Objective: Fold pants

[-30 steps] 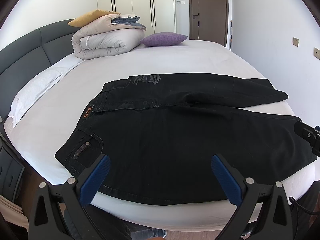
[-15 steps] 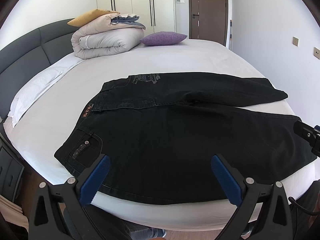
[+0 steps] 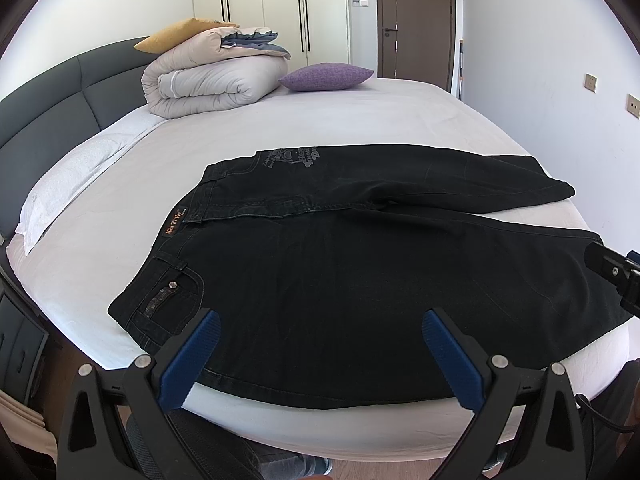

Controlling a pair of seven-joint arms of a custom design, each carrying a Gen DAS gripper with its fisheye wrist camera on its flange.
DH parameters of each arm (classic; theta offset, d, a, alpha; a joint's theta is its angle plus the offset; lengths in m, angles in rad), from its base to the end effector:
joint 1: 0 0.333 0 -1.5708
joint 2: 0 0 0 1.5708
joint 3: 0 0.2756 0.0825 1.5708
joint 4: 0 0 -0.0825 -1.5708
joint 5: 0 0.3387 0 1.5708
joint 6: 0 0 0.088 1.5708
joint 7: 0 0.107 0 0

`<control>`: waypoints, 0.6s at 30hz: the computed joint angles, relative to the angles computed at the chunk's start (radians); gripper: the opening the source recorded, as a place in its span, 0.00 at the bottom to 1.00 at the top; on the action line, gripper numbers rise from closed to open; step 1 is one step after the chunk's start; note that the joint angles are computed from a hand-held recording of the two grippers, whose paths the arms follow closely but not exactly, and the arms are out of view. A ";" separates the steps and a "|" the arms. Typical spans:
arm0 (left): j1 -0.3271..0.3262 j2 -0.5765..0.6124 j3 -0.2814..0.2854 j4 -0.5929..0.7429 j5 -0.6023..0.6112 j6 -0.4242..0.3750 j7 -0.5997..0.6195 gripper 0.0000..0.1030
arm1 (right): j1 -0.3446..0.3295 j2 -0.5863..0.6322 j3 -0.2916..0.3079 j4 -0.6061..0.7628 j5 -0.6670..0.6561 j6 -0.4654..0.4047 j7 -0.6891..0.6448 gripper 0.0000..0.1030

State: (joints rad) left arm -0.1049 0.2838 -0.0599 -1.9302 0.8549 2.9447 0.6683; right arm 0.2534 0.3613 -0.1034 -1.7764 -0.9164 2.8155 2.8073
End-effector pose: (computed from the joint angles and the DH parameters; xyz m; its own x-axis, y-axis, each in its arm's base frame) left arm 0.5846 -0.1446 0.3995 -0.0163 -0.9988 -0.0454 -0.6930 0.0440 -0.7196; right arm 0.6156 0.1393 0.4046 -0.2606 -0.9644 -0.0449 -0.6312 0.2053 -0.7479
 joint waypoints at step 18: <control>-0.003 0.002 0.000 -0.001 0.003 -0.003 -0.006 1.00 | -0.002 -0.003 0.005 -0.001 0.020 -0.003 -0.027 1.00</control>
